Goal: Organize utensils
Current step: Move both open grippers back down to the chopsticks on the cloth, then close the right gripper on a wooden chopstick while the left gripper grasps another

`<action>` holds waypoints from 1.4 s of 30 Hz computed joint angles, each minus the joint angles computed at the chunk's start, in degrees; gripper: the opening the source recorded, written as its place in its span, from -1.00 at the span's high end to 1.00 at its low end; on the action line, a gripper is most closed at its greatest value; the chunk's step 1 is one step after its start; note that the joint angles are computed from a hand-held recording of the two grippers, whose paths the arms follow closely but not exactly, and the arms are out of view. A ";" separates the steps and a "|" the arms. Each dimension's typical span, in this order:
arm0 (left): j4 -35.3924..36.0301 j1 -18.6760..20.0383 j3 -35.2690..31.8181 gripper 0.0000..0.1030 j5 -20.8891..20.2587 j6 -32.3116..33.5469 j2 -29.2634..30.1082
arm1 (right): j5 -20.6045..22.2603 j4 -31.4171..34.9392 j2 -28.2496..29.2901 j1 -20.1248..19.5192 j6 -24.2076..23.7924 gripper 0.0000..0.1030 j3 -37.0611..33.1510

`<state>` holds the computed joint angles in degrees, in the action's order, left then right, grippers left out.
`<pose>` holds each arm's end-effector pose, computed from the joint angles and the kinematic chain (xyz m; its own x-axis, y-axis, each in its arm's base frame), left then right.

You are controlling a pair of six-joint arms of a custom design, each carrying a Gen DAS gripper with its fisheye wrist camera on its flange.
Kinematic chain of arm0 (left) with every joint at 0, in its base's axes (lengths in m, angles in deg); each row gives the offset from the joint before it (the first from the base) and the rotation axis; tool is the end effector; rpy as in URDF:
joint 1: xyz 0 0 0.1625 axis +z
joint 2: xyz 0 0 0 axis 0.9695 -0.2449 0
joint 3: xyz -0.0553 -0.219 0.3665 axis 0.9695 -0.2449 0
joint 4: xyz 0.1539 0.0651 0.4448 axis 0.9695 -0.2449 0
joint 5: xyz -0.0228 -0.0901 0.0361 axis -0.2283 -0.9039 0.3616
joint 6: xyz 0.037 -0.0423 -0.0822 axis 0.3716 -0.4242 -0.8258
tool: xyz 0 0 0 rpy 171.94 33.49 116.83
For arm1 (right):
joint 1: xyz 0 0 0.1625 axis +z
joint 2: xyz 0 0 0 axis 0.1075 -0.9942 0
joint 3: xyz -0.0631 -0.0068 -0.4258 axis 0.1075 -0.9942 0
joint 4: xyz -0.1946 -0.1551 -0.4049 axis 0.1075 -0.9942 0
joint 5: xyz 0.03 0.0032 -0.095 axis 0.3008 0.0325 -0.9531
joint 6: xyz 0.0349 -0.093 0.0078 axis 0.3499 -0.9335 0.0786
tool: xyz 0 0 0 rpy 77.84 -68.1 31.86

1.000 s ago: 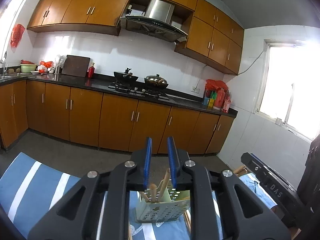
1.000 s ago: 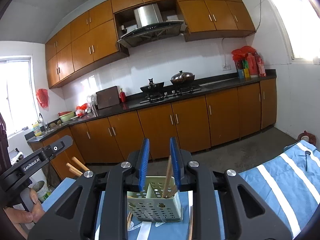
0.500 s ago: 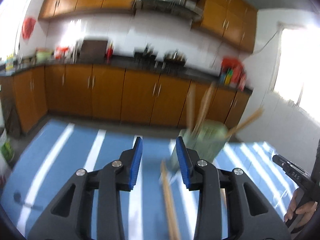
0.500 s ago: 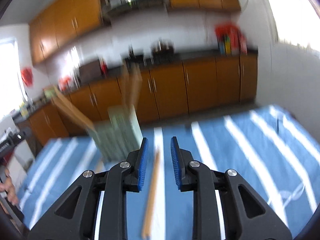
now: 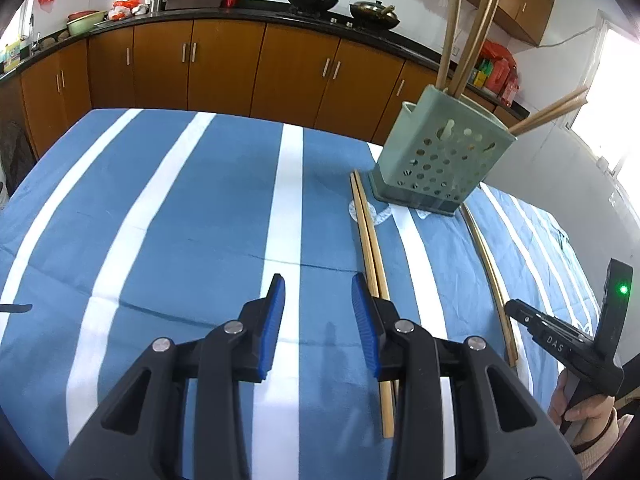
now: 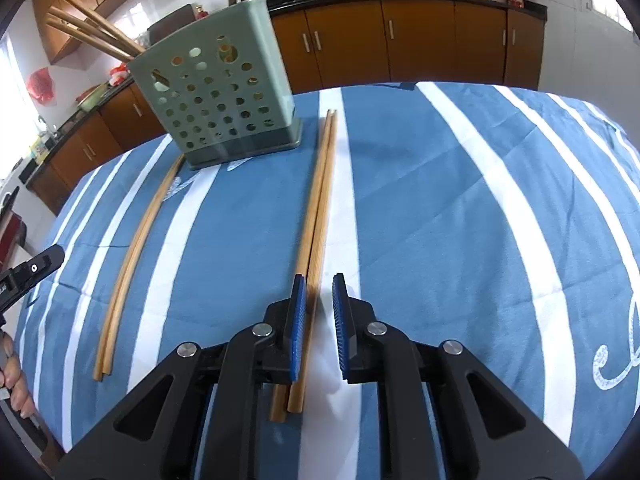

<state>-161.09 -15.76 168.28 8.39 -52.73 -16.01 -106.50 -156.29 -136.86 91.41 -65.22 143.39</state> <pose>-0.1027 -0.5627 0.2105 -0.8541 0.1366 -0.5018 0.4189 0.7526 -0.5081 0.1515 -0.5231 0.0944 -0.8424 0.0547 0.5360 -0.3064 0.7698 -0.5600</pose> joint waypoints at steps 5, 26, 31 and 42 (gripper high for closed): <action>1.27 -0.12 -0.60 0.32 -0.71 0.05 1.16 | -0.90 0.28 0.30 0.37 -1.33 0.72 -0.31; 4.94 -1.38 -2.05 0.75 0.95 4.22 7.49 | -6.19 -4.67 0.67 -0.80 -2.77 0.85 -0.67; 2.94 -2.39 -2.79 0.75 4.51 5.26 9.84 | -6.07 -4.46 1.21 -0.06 -3.46 0.84 -0.78; 1.43 0.93 -4.05 0.84 10.21 3.92 8.14 | -7.23 -6.08 0.69 -1.28 -5.21 0.85 -1.28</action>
